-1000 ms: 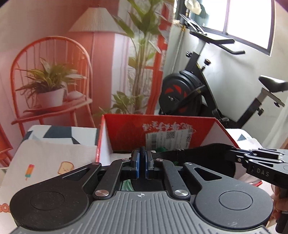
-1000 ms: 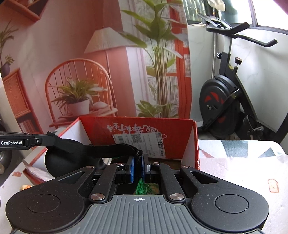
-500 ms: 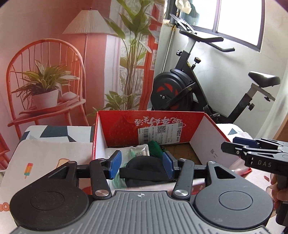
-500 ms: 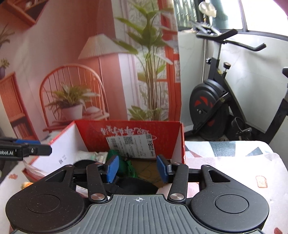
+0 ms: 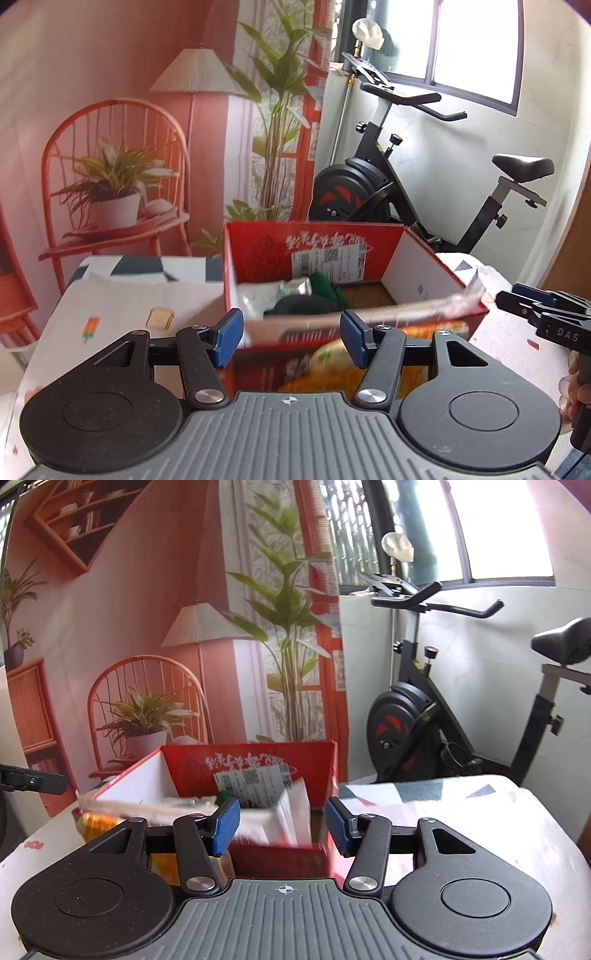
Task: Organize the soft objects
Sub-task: 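Move both grippers down to the beige knitted towel in the pile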
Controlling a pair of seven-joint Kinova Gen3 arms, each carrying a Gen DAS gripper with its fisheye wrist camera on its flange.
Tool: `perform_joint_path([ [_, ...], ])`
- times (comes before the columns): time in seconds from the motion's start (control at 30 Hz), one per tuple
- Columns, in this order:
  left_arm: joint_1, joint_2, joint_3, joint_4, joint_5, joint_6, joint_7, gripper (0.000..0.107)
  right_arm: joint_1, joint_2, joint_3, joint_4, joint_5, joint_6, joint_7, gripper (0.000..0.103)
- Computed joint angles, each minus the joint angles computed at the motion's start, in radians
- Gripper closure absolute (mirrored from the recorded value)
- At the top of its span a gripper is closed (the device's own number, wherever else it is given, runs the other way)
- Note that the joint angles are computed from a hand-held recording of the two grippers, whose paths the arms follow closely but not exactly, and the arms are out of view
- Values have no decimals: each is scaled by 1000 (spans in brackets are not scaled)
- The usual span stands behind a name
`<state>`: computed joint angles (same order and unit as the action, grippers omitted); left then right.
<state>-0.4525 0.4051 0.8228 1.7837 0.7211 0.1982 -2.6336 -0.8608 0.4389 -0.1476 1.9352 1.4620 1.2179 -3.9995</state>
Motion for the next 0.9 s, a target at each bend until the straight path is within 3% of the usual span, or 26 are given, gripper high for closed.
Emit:
perform_joint_path([
  [0.13, -57, 14, 70, 84, 2, -91, 11, 47, -27, 24, -16, 27, -27, 8, -74, 55],
  [0.2, -50, 23, 59, 115, 3, -123, 61, 47, -31, 40, -21, 33, -49, -13, -111, 55],
  [0.3, 1, 42, -27, 121, 8, -83, 167, 47, -29, 73, -21, 34, -64, -72, -163, 55],
  [0.43, 39, 66, -72, 134, -49, -83, 227, 47, -32, 116, -6, 17, -82, -140, -166, 55],
  [0.6, 40, 108, -83, 113, -126, -28, 281, 50, -62, 153, 18, 6, -99, -167, -144, 55],
  [0.73, 80, 117, -130, 110, -181, -10, 339, 56, -76, 156, 31, 25, -89, -185, -184, 55],
  [0.9, 37, 140, -83, 132, -206, -28, 353, 56, -71, 157, 31, 42, -64, -197, -211, 55],
])
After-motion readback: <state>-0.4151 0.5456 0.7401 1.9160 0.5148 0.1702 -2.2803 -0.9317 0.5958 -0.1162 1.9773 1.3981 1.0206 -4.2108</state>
